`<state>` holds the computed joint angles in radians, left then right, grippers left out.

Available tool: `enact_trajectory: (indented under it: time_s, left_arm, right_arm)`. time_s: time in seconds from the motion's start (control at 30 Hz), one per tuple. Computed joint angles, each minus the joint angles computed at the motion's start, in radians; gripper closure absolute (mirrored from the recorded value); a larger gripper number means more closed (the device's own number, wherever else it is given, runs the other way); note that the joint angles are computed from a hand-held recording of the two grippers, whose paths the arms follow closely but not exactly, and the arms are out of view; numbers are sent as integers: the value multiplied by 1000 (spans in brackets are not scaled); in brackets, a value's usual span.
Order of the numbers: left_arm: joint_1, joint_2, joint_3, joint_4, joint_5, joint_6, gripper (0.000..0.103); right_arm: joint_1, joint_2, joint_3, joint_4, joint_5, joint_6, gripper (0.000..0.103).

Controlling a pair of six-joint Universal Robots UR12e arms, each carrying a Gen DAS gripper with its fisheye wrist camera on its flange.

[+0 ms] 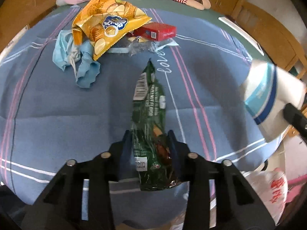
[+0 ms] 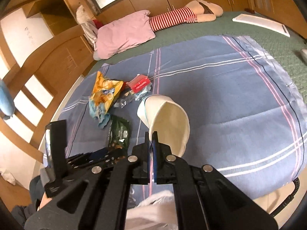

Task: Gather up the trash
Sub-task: 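Carry both items over the bin and open both grippers to drop them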

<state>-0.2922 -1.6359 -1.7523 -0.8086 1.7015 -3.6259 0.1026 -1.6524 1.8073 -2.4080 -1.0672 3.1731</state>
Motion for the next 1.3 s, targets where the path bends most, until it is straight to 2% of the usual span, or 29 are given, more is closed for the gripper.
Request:
enact_trajectory:
  time_s: [0.03,0.2,0.33,0.43,0.57,0.7,0.8,0.87,0.9,0.93,1.0,1.1,1.23,1.3]
  left_arm:
    - [-5,3,-3,7,17,9,75]
    - [-30,31,-41,141,87,62,76]
    - [-36,70,-92,286,66,95,76]
    - [-22,101,-135,396,-7,90,76]
    - [22,127,-183,508,-184,45,76]
    - [18,137,-196,533,-238,50,76]
    - [16,141,-202,536,-275,62,76]
    - [16,139,-201,528,-288,72,76]
    - [16,138,-199,522,-299,76,76]
    - [16,138,-199,518,-309,79,76]
    - [20,136,-197,509,-338,92,76]
    - [23,129,-191,494,-386,123,76]
    - [22,118,-180,456,-509,210,76]
    - [12,111,-164,396,-587,308,76]
  right_arm:
    - [3,-5,4,-8,-4,0,100]
    - [7,-42,26,-11,-6,-26,100]
    - [-10,-98,43,24,-3,-80,100]
    - [-36,-149,56,70,10,-127,100]
    - [-60,-206,71,180,-11,-210,100]
    - [-74,-231,91,305,-40,-259,100]
    - [-58,-207,77,467,-128,-285,99]
    - [-36,-184,62,534,-199,-292,89]
    - [-32,-179,61,538,-219,-292,73]
    - [-33,-177,62,531,-230,-283,53]
    - [-54,-185,68,494,-206,-257,36]
    - [-129,-217,85,396,-58,-196,36]
    - [-195,-251,119,221,24,-35,32]
    - [-227,-261,140,140,59,47,32]
